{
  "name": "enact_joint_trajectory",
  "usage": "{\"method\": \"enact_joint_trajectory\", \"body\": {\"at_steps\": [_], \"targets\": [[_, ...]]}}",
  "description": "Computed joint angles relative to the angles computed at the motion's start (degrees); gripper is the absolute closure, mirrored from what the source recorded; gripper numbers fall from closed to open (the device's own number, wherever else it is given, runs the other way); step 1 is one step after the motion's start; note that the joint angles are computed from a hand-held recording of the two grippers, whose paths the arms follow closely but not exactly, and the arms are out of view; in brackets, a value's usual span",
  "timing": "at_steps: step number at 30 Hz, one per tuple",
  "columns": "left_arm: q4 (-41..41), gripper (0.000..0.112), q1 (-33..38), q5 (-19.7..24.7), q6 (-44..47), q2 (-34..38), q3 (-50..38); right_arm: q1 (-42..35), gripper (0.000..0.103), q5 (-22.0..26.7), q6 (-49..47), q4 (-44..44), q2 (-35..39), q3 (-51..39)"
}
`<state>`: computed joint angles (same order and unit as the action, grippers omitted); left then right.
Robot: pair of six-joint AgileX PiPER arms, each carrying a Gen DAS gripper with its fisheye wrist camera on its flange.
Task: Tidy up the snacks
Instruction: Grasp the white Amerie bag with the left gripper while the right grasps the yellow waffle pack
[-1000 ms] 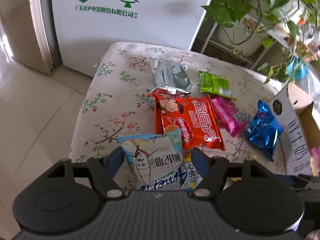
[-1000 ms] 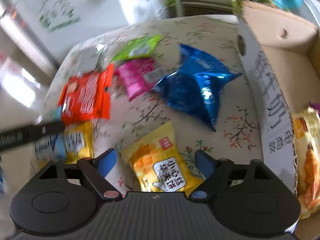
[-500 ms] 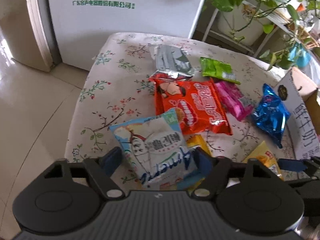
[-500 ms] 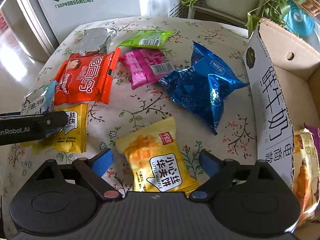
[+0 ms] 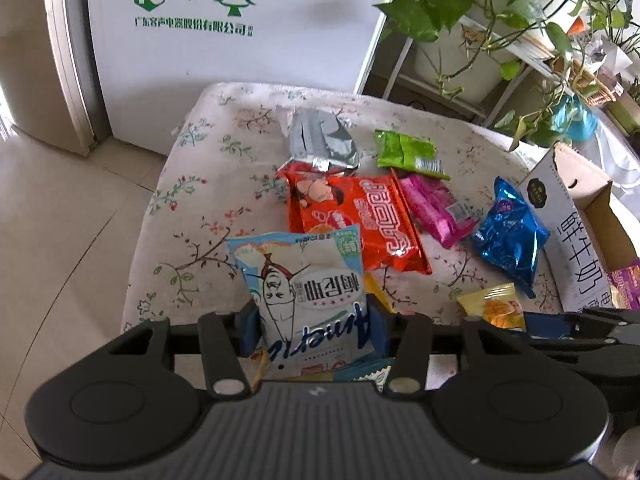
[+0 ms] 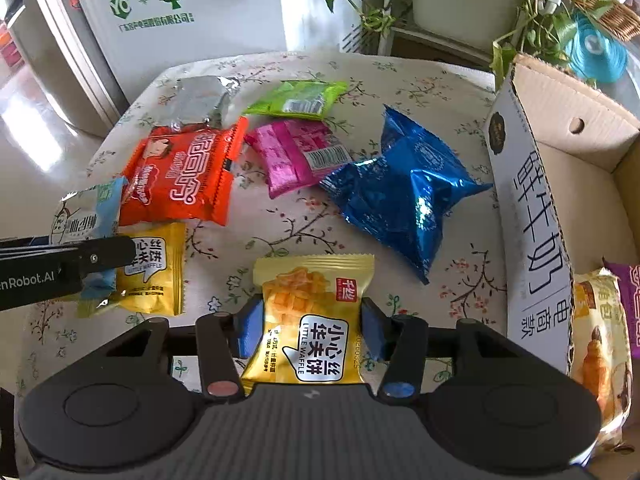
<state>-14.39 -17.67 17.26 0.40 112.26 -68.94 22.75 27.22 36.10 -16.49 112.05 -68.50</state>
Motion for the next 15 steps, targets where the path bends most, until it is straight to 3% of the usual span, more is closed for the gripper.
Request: {"method": "enact_joint_trajectory", "body": {"at_steps": [10, 15], "targets": [[5.09, 0.062, -0.92, -1.09, -5.92, -2.08, 0.98, -0.38, 0.047, -2.82, -0.33, 0.78, -3.00, 1.91], [11.98, 0.062, -2.36, -2.23, -12.60, -3.17, 1.54, -0.45, 0.047, -4.51, -0.14, 0.05, -4.50, 2.84]]}}
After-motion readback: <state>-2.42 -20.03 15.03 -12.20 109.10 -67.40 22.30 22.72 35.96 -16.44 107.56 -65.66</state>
